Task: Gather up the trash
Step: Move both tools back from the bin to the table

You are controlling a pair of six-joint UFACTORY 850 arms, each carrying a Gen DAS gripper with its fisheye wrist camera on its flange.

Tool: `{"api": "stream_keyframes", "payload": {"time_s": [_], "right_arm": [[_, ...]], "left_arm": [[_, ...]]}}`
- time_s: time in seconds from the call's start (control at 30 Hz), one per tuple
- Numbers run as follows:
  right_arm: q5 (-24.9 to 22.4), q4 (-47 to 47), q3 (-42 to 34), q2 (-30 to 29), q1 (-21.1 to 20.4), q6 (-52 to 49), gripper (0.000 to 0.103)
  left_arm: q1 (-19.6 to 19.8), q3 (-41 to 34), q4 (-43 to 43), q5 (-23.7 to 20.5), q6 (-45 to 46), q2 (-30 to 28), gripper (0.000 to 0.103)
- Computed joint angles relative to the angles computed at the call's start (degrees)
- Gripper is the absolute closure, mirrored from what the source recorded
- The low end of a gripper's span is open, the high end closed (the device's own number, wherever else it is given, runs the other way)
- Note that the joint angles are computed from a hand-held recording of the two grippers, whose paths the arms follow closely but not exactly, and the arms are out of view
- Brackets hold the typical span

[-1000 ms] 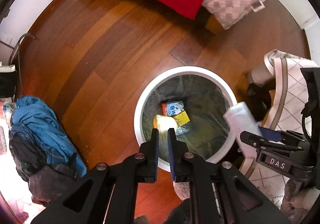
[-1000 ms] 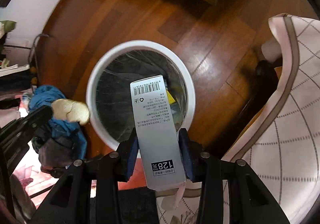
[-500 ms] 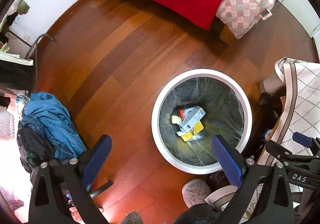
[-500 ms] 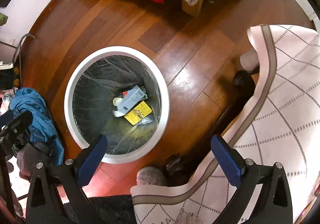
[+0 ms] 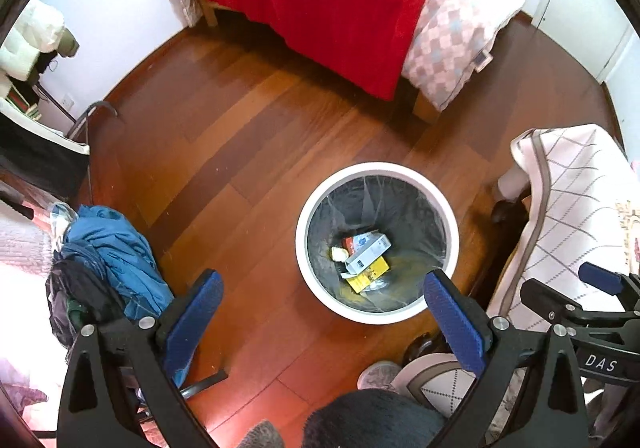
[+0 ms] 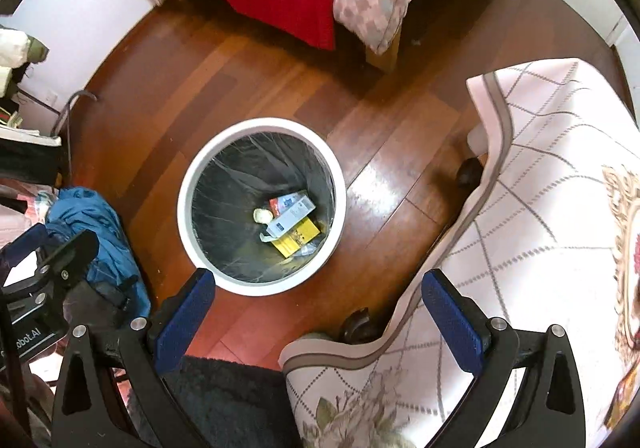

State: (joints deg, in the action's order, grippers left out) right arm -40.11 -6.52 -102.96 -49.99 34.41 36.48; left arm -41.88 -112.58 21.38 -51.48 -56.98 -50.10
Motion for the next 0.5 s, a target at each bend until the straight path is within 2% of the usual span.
{"api": "stream_keyframes", "payload": {"time_s": [0.33,0.5], "right_arm": [[6.6,-8.5,12.6,13.1,2.7,9.6,0.000],[9.7,-12.8,18.7,20.0,4.1,14.6,0.000]], "left_arm": [[-3.5,5.9,7.4,1.1,-7.1,7.8,0.000],[-5.7,7.4,10.3,0.1,-10.2,10.8,0.000]]}}
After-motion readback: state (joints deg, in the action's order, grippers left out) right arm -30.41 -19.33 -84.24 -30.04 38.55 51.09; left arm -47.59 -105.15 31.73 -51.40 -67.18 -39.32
